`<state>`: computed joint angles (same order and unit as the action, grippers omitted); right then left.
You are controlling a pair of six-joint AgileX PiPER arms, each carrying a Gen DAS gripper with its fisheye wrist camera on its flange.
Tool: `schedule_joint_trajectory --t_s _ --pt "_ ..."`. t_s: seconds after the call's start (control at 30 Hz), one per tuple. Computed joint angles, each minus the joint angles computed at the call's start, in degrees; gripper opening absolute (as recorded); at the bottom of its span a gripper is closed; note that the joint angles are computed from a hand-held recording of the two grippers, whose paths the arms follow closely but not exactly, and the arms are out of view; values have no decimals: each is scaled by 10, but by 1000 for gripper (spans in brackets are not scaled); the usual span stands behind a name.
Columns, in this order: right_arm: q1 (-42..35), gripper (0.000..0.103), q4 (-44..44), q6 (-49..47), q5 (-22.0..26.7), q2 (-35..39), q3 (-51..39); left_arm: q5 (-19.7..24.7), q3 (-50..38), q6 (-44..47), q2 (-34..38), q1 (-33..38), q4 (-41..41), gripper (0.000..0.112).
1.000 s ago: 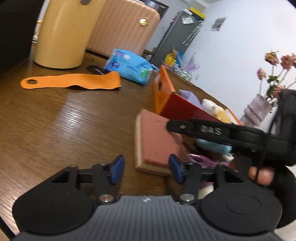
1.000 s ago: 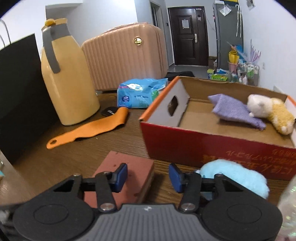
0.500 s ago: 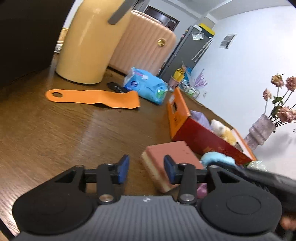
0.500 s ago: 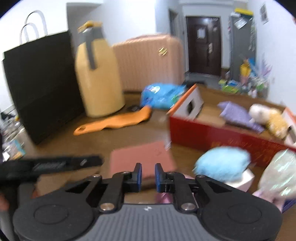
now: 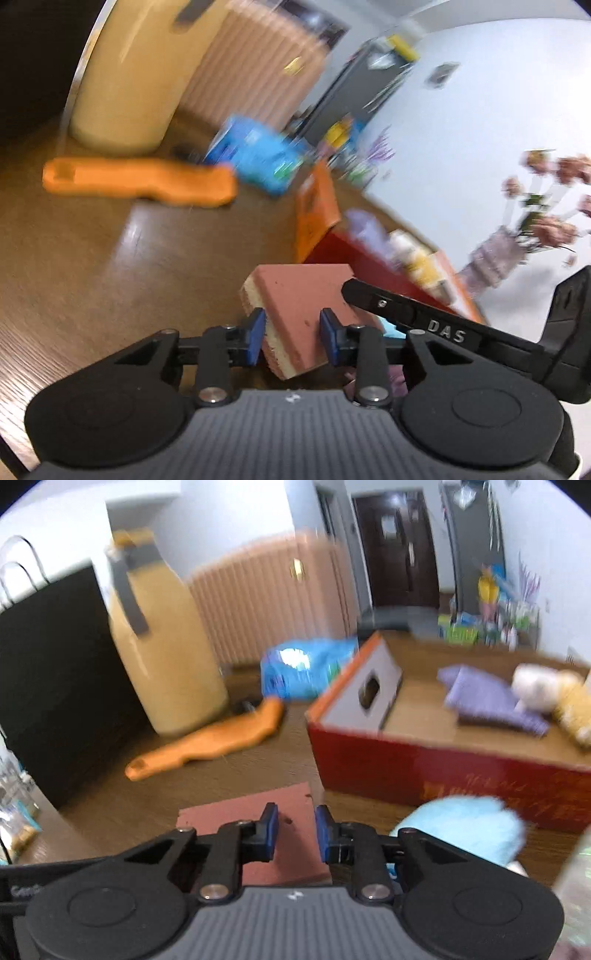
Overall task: Organize soft objects
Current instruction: 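Close the left tool on the pink sponge while the right tool grips it, then lift the pink sponge with both tools and carry it over the box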
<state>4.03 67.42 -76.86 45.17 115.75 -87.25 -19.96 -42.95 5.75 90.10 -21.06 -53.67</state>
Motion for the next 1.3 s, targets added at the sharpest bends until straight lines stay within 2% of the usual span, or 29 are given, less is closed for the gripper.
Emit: schedule_joint_trajectory --t_s 0.07,0.17,0.23,0.3,0.47,0.53,0.7,0.73,0.8,0.87,1.03,1.13,1.23,1.3 --pt "-33 21 75 -81 15 -77 94 -25 26 56 -54 -42 -51 32" --pt "-95 21 140 -167 56 -181 230 -56 67 118 -129 -116 -129 33" --pt "-135 21 146 -171 83 -229 290 -98 81 171 -155 -182 -215 33" --pt "-187 21 145 -217 108 -283 364 -149 93 199 -165 -261 -277 33" --pt "-320 22 47 -228 163 -325 448 -181 90 225 -126 -392 -372 33" --pt "-351 22 26 -230 164 -313 461 -162 83 225 -101 -401 -379 33" --pt "-405 24 8 -242 171 -271 479 -112 81 196 -57 -384 -337 35" --pt "-409 24 9 -240 177 -260 475 -115 84 193 -59 -390 -340 40" --pt "-422 26 9 -238 193 -247 469 -115 91 185 -64 -391 -330 42" --pt "-437 30 10 -247 205 -241 471 -119 95 185 -70 -394 -332 48" --pt "-429 31 6 -226 212 -214 453 -92 104 141 -69 -375 -292 48" --pt "-416 28 5 -219 206 -209 449 -53 111 98 -71 -349 -219 38" --pt "-420 24 7 -191 228 -218 433 -48 97 157 -84 -340 -249 35" --pt "-413 23 40 -184 245 -234 411 -42 72 221 -99 -320 -264 35"
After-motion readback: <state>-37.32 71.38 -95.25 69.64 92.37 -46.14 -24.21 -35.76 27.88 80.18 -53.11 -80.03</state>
